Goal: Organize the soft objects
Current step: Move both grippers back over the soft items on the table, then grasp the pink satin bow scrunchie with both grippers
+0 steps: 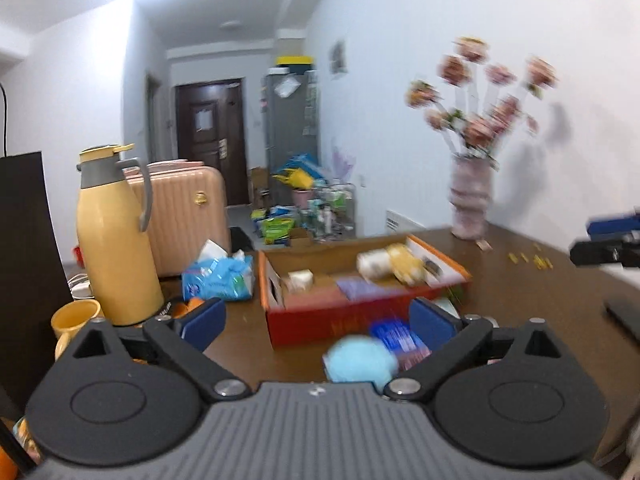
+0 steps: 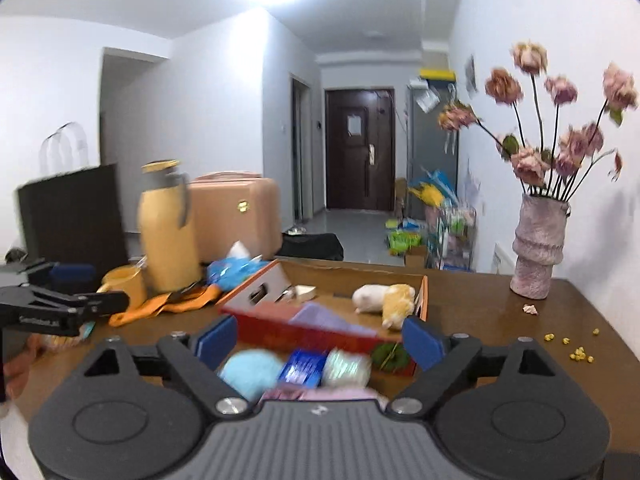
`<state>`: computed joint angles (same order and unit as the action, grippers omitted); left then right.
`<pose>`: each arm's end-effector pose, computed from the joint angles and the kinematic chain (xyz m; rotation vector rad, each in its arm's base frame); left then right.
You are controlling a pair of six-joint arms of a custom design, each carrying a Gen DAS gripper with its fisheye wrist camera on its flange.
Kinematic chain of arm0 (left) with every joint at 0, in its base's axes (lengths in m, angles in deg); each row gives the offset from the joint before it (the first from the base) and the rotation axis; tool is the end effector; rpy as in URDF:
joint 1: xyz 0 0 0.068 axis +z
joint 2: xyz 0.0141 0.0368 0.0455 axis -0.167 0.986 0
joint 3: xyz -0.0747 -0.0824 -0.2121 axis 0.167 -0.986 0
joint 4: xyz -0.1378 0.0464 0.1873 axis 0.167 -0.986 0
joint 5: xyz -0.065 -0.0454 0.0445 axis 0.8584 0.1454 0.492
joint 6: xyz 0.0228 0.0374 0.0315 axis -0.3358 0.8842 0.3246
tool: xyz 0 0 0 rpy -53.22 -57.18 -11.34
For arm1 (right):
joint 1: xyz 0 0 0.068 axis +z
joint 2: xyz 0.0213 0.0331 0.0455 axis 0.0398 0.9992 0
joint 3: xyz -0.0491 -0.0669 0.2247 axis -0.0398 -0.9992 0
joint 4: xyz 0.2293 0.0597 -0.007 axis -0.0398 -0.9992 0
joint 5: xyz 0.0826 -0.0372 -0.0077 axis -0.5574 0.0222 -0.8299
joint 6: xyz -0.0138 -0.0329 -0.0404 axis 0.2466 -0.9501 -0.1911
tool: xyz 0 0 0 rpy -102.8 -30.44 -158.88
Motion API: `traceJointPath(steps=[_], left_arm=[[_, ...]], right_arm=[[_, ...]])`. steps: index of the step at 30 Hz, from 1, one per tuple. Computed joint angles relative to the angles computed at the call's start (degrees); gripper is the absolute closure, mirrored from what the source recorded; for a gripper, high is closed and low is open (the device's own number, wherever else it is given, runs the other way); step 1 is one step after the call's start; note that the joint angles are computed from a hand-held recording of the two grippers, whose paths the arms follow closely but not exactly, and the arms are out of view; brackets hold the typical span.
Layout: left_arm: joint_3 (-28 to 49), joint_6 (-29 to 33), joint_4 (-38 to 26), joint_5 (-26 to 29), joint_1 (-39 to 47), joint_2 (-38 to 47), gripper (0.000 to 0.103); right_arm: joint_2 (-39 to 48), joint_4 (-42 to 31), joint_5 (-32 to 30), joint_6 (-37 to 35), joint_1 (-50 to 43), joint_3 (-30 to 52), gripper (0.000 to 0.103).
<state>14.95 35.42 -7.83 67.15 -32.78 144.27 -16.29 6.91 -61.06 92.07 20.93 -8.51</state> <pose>0.2739 -0.1166 0.2839 0.4328 1.8344 -0.2128 0.2302 0.0719 0.3040 -0.1500 1.8977 0.1112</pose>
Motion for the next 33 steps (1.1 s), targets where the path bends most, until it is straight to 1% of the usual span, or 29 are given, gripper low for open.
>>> traceJointPath(steps=[2, 4, 5, 7, 9, 11, 13, 15, 17, 18, 21, 22, 24, 25, 26, 28, 29, 30, 31, 33], left_arm=[[-9.02, 0.87, 0.94, 1.95, -0.71, -7.76, 0.003], [-16.83, -1.64, 1.3, 2.32, -1.64, -15.38, 0.001], [-19.91, -2.82, 0.94, 2.76, -1.77, -18.65, 0.001], [-24.11, -5.69, -0.24, 2.24, -2.78, -23.32, 0.001], [-26.75, -7.38, -2.11, 2.43, -2.77, -26.5, 0.001], [-26.94, -7.4, -2.84, 2.09, -3.2, -26.18, 0.001], [-26.28, -6.84, -1.76, 1.14, -3.91, -24.29, 0.001], [-26.32, -7.38, -0.04, 1.44, -4.02, -22.69, 0.001], [-24.76, -8.48, 2.49, 2.42, -3.8, -18.03, 0.001], [-23.77, -9.09, 3.49, 2.67, -3.99, -15.37, 0.001], [-18.39, -10.81, 6.0, 4.0, -4.27, -4.84, 0.002], [-15.42, -11.39, 6.9, 5.38, -3.93, -0.11, 0.004], [-8.47, -12.2, 6.49, 7.31, -3.37, 8.23, 0.013], [-4.37, -12.67, 5.56, 7.86, -3.25, 12.31, 0.017], [0.51, -13.39, 4.48, 8.66, -3.09, 16.86, 0.022], [9.64, -14.25, 2.4, 11.74, -2.32, 24.76, 0.028], [14.62, -14.78, 0.3, 12.54, -2.22, 28.57, 0.033], [19.7, -14.91, -1.71, 14.01, -1.94, 32.48, 0.035], [23.78, -14.96, -3.3, 15.17, -1.69, 35.56, 0.037], [32.86, -15.0, -7.32, 17.02, -1.42, 42.22, 0.05]], right_arm=[[-7.91, 0.62, 7.2, 0.4, 7.16, -8.15, 0.01], [-14.12, -0.3, 14.88, 2.9, 14.65, -14.18, 0.01], [-17.3, -1.65, 19.47, 5.65, 19.55, -17.17, 0.01], [-20.92, -5.28, 23.78, 10.71, 24.94, -20.32, 0.01], [-23.51, -9.16, 26.98, 16.71, 29.7, -22.42, 0.01], [-25.17, -11.06, 28.32, 20.35, 32.14, -23.94, 0.01], [-25.1, -11.65, 29.03, 21.17, 33.05, -24.32, 0.011], [-24.58, -10.88, 29.79, 21.19, 32.97, -24.48, 0.011], [-24.55, -8.37, 27.81, 20.65, 30.91, -25.57, 0.012], [-23.61, -6.69, 25.25, 20.39, 28.35, -25.85, 0.012], [-19.14, -1.78, 18.66, 19.78, 21.05, -26.52, 0.016], [-16.92, -0.01, 15.8, 19.33, 17.94, -26.31, 0.019], [-11.99, 4.02, 10.36, 18.55, 12.43, -25.61, 0.023], [-8.76, 6.34, 7.51, 18.24, 9.52, -24.75, 0.027], [-5.35, 8.63, 4.93, 18.02, 6.9, -23.62, 0.029], [1.2, 13.02, 1.02, 17.4, 3.15, -21.13, 0.031], [4.99, 15.31, -0.8, 17.21, 1.28, -19.47, 0.032], [8.36, 17.12, -1.71, 17.21, 0.2, -17.9, 0.033], [11.72, 18.91, -2.64, 17.32, -0.88, -16.26, 0.037], [17.93, 21.2, -4.8, 18.05, -2.9, -12.58, 0.044]])
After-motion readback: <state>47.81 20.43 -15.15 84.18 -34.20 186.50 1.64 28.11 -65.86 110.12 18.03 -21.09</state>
